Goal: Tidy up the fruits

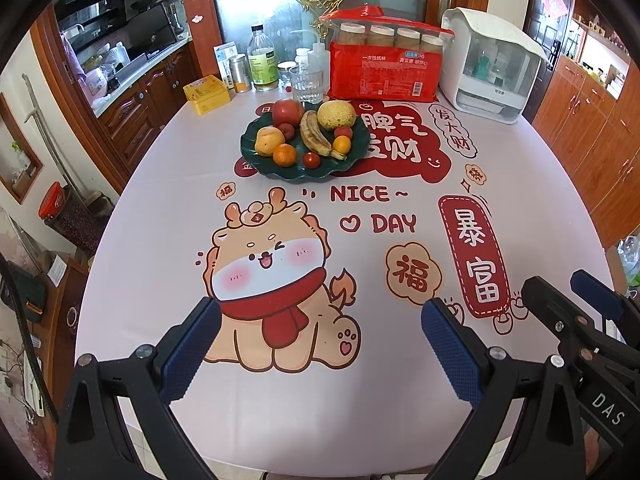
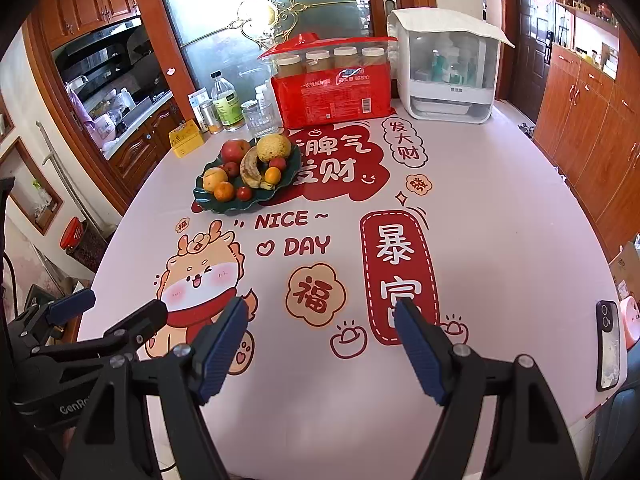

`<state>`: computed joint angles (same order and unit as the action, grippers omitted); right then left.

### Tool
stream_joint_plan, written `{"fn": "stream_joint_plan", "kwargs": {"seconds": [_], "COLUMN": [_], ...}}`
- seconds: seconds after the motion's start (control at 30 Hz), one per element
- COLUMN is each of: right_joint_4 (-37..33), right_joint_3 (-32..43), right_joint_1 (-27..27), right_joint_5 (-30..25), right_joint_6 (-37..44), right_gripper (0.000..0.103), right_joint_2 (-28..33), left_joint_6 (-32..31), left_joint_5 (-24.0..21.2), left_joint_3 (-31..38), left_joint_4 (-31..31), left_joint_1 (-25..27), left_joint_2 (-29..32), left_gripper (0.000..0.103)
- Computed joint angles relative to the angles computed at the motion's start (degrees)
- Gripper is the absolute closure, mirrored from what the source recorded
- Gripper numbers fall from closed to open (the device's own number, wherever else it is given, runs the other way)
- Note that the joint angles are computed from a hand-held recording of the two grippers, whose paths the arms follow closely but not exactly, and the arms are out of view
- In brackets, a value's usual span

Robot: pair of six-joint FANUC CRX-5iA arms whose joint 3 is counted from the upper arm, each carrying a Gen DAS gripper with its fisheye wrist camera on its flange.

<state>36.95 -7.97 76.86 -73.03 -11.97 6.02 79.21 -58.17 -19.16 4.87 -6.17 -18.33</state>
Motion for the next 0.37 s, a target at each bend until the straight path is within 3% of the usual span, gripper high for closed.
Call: {"fn": "stream_joint_plan", "kwargs": {"seconds": [0.37], "right_joint_4": [0.06], "right_joint_3": [-0.17], "right_joint_1": [-0.03], "right_joint_5": [0.10], "right_joint_6": [-0.09], "right_gripper": [0.027], "right_joint_2": [-0.09], "left_joint_6": [0.24], "left_joint_5": [-0.10], "left_joint_3": [0.17], "left_joint_4": [-0.20], "left_joint_1": [-0.17], "left_joint_2": [0.12], "left_gripper": [0.003]}}
